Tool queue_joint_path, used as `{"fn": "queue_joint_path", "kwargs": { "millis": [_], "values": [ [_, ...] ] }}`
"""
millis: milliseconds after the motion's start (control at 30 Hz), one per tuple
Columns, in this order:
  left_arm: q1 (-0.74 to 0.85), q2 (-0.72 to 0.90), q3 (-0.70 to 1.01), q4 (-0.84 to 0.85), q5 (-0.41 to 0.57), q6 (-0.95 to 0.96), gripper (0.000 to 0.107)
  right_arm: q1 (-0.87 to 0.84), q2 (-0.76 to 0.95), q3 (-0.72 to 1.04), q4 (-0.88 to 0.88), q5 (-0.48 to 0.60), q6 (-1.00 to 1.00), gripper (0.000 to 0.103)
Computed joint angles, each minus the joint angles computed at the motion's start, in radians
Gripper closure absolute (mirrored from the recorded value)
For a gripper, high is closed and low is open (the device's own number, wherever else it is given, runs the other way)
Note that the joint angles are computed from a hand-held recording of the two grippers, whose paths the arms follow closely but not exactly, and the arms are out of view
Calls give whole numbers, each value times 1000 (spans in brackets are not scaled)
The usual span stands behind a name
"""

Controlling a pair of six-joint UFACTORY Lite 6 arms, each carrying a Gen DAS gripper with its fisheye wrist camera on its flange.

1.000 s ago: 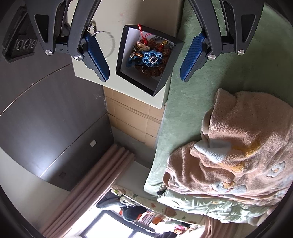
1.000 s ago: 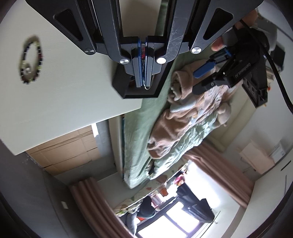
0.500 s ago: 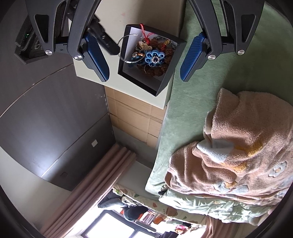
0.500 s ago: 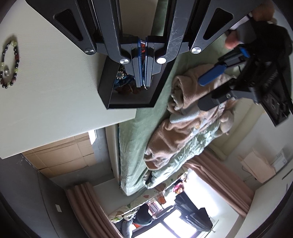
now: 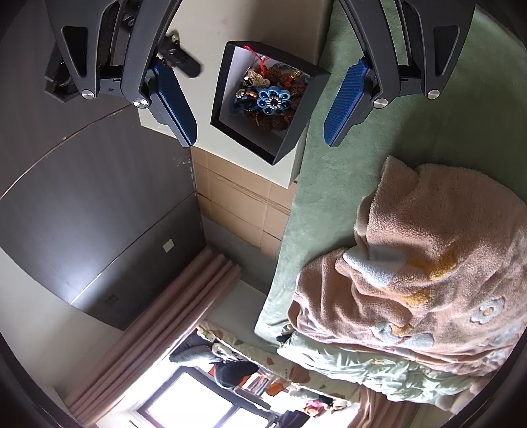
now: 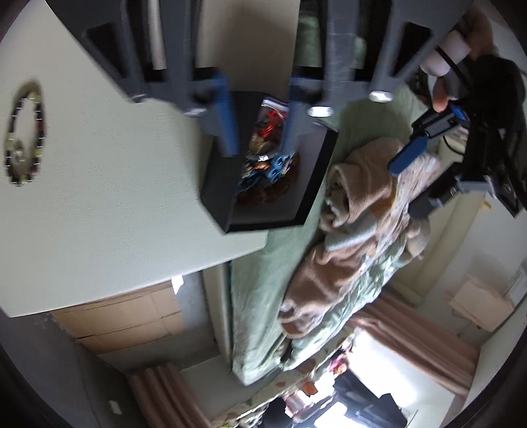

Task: Organize jewelry
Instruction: 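Move the left tool to the black-and-green bead bracelet and grasp it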

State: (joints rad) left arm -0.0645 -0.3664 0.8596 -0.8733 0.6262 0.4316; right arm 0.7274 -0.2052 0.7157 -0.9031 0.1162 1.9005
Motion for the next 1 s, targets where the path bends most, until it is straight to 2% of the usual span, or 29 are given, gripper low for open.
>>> {"fn": "queue_joint_path", "kwargs": {
  "millis": [67,133,333,600,800,867,933,1000],
  "values": [
    [-12,1,-2,6,-2,-4,27,-10,-52,-34,33,12,-25,59],
    [-33,-1,-5,19,-10,-17,27,-23,-118,-73,169,28,-150,59],
    [-126,-17,-17,102,-56,-99,27,-56,-299,-161,399,128,-367,59],
    [-287,-13,-20,257,-134,-273,27,-103,-512,-251,564,267,-546,59],
    [-438,15,-9,459,-195,-478,27,-131,-647,-283,614,393,-633,58],
    [-481,27,-4,520,-206,-539,27,-147,-695,-296,634,435,-670,55],
    [-526,42,4,587,-216,-600,27,-152,-750,-308,621,492,-674,44],
    [-569,55,9,658,-226,-667,27,-177,-792,-318,642,525,-717,43]
  ]
}}
